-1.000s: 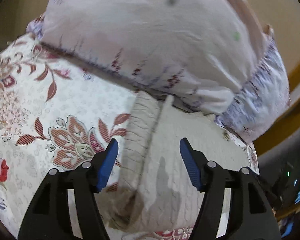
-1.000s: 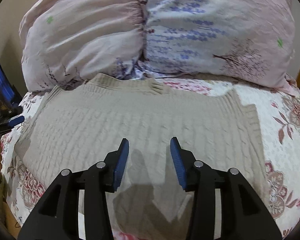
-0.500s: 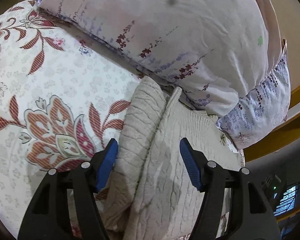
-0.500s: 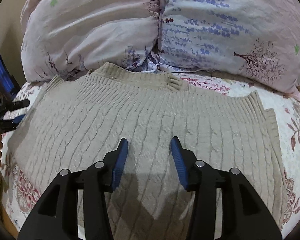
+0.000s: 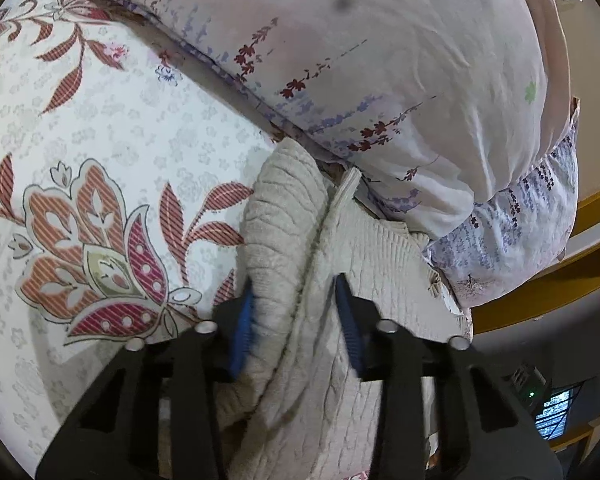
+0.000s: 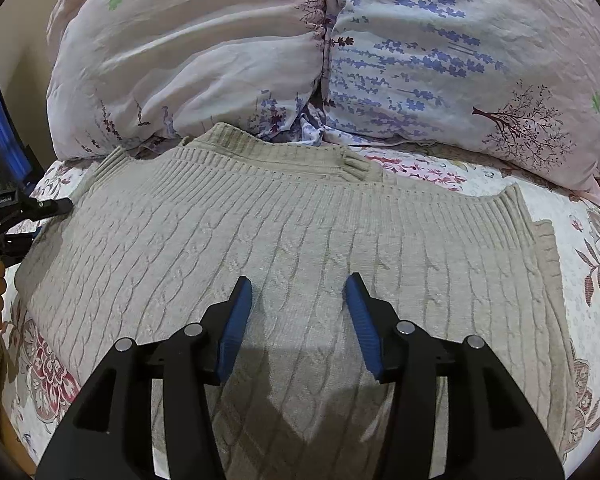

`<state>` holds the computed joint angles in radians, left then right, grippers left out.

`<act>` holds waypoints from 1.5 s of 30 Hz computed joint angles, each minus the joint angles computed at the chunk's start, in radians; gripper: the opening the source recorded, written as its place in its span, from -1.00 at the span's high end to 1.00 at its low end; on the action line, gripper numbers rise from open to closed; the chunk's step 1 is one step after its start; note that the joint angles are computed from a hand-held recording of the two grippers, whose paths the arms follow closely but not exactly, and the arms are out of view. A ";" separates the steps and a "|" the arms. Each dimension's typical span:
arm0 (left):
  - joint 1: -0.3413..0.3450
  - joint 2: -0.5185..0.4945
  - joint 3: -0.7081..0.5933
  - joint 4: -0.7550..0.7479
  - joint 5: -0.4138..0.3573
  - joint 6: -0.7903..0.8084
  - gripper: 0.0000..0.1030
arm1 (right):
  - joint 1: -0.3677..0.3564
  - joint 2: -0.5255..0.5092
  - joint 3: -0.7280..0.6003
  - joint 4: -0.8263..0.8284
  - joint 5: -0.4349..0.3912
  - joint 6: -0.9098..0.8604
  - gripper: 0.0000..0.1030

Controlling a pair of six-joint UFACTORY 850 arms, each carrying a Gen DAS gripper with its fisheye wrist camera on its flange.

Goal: Fold small clothes

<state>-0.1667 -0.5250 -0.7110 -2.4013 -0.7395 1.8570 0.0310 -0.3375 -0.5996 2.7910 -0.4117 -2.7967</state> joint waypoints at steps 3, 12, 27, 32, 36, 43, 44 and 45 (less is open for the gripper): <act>-0.011 0.006 0.000 -0.008 0.005 0.014 0.61 | 0.002 0.000 -0.001 0.002 0.002 -0.002 0.00; -0.074 0.075 0.018 -0.119 0.045 0.144 0.73 | 0.004 0.000 0.004 0.007 -0.006 -0.014 0.00; -0.254 0.153 -0.022 -0.114 -0.144 0.141 0.75 | -0.050 0.025 0.023 -0.200 -0.037 0.171 0.00; -0.331 0.095 -0.100 -0.085 -0.168 0.102 0.75 | -0.171 0.102 0.098 -0.239 -0.104 0.227 -0.04; -0.409 0.006 -0.180 -0.094 -0.148 0.104 0.75 | -0.301 0.112 0.129 -0.275 -0.135 0.286 -0.04; -0.482 -0.193 -0.365 0.069 -0.106 -0.114 0.68 | -0.467 0.078 0.130 -0.506 -0.207 0.540 -0.04; -0.478 -0.195 -0.364 0.088 -0.138 -0.125 0.60 | -0.483 0.078 0.127 -0.547 -0.221 0.573 -0.04; -0.477 -0.189 -0.360 0.092 -0.153 -0.116 0.30 | -0.502 0.078 0.125 -0.599 -0.244 0.617 -0.04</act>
<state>-0.6433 -0.7140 -1.0714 -2.3093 -0.8920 1.7410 -0.4708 -0.2591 -0.4745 2.1923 -0.6554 -2.1800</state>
